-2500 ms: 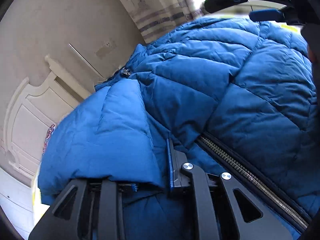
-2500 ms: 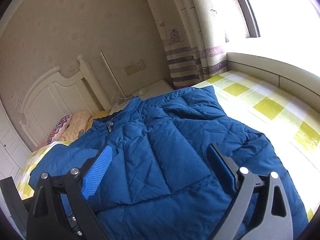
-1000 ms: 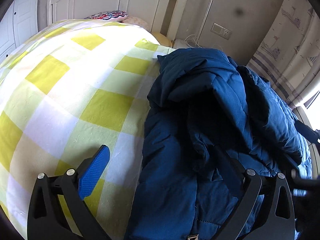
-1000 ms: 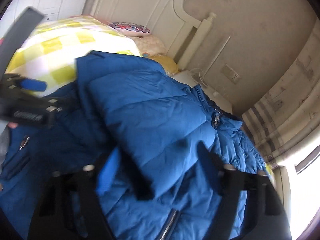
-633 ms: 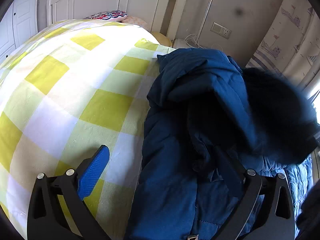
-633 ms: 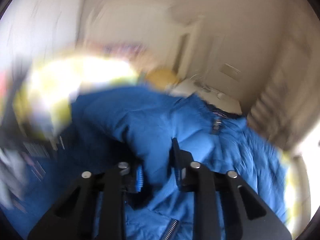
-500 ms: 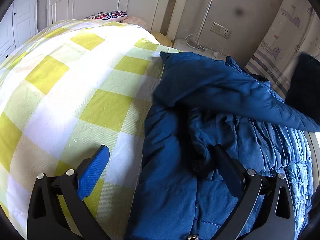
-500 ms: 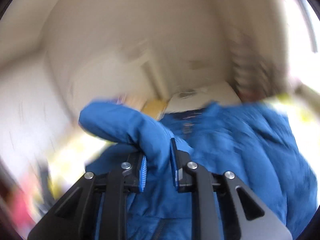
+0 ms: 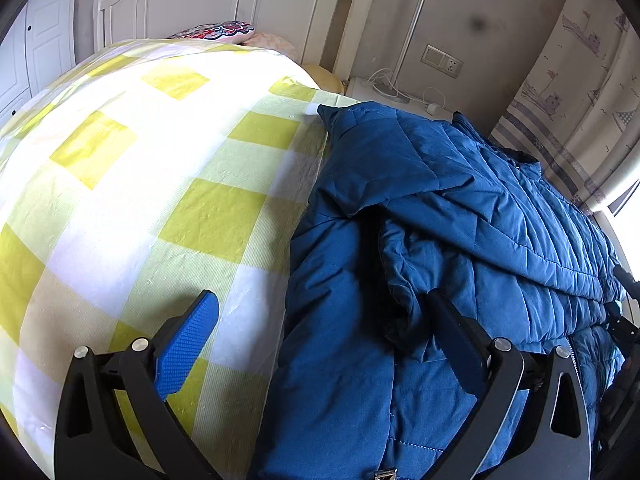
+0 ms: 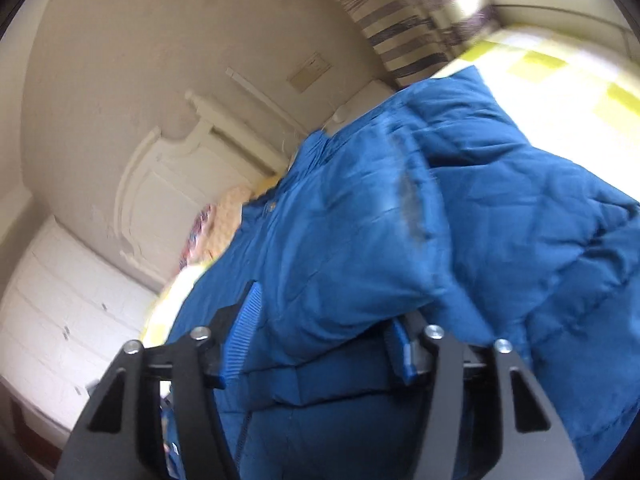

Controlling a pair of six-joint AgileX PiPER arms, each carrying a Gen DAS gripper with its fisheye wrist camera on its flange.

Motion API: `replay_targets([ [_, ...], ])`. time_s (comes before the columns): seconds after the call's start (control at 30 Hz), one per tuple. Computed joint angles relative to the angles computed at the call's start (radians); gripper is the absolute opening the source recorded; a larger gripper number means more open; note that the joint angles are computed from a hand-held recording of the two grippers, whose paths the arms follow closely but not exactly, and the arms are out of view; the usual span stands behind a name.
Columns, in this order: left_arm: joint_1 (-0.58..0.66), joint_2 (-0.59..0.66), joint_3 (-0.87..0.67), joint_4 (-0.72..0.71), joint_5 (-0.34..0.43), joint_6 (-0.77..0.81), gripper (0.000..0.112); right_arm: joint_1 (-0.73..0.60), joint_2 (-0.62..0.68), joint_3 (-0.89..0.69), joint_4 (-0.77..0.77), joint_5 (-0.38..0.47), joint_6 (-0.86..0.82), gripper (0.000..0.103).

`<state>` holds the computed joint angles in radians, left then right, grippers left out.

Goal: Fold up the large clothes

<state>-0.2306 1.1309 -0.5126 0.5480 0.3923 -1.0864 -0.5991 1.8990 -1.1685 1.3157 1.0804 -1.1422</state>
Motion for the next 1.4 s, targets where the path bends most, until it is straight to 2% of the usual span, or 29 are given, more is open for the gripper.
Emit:
replay_targets([
  [0.1,0.000,-0.001,0.000,-0.002,0.000,0.001,0.099,-0.014,-0.003,0.019,0.040,0.007,-0.036,0.019],
  [0.2,-0.003,-0.002,-0.002,-0.003,0.004,0.000,0.099,-0.019,-0.091,0.107,0.146,-0.009,-0.223,0.018],
  [0.27,-0.001,-0.002,-0.002,-0.006,0.002,0.003,0.099,-0.021,-0.127,0.136,0.163,-0.026,-0.253,0.018],
  [0.37,-0.002,-0.002,-0.002,-0.004,0.001,0.001,0.099,0.009,-0.104,0.090,0.027,-0.122,-0.089,0.018],
  [0.4,-0.001,-0.002,-0.001,-0.006,-0.001,0.003,0.099,0.006,-0.063,0.063,-0.001,-0.110,-0.023,0.018],
  [0.47,0.009,-0.002,0.000,-0.022,-0.011,0.022,0.099,-0.006,-0.059,0.048,-0.025,-0.093,0.015,0.020],
  [0.53,0.010,0.001,-0.001,-0.020,-0.011,0.022,0.099,0.002,-0.088,0.056,-0.059,-0.123,0.049,0.030],
  [0.6,0.011,0.003,-0.002,-0.021,-0.013,0.023,0.099,0.002,-0.175,0.105,-0.027,-0.226,0.031,0.044],
  [0.67,0.006,0.005,-0.003,-0.010,-0.006,0.013,0.099,0.026,-0.322,0.201,0.077,-0.391,-0.097,0.054],
  [0.7,0.004,0.006,-0.004,-0.008,-0.004,0.011,0.099,0.044,-0.376,0.236,0.136,-0.440,-0.180,0.059],
  [0.73,0.004,0.004,-0.004,-0.009,-0.003,0.011,0.099,0.067,-0.422,0.242,0.154,-0.455,-0.250,0.061],
  [0.8,0.004,0.002,-0.003,-0.013,-0.004,0.014,0.099,0.159,-0.457,0.208,0.071,-0.517,-0.276,0.061],
  [0.87,0.004,0.002,-0.003,-0.013,-0.004,0.014,0.099,0.281,-0.408,0.136,-0.129,-0.605,-0.184,0.061],
  [0.97,0.003,0.002,-0.003,-0.012,-0.004,0.012,0.099,0.370,-0.291,0.060,-0.429,-0.697,0.049,0.061],
  [1.03,0.004,0.004,-0.004,-0.012,-0.004,0.013,0.099,0.368,-0.193,0.039,-0.545,-0.686,0.132,0.065],
  [1.13,-0.005,0.006,-0.006,0.001,0.005,-0.001,0.099,0.323,-0.153,0.007,-0.484,-0.600,0.104,0.066],
  [1.4,-0.010,0.021,-0.020,-0.006,0.019,0.009,0.099,0.331,-0.162,0.022,-0.514,-0.615,0.117,0.070],
])
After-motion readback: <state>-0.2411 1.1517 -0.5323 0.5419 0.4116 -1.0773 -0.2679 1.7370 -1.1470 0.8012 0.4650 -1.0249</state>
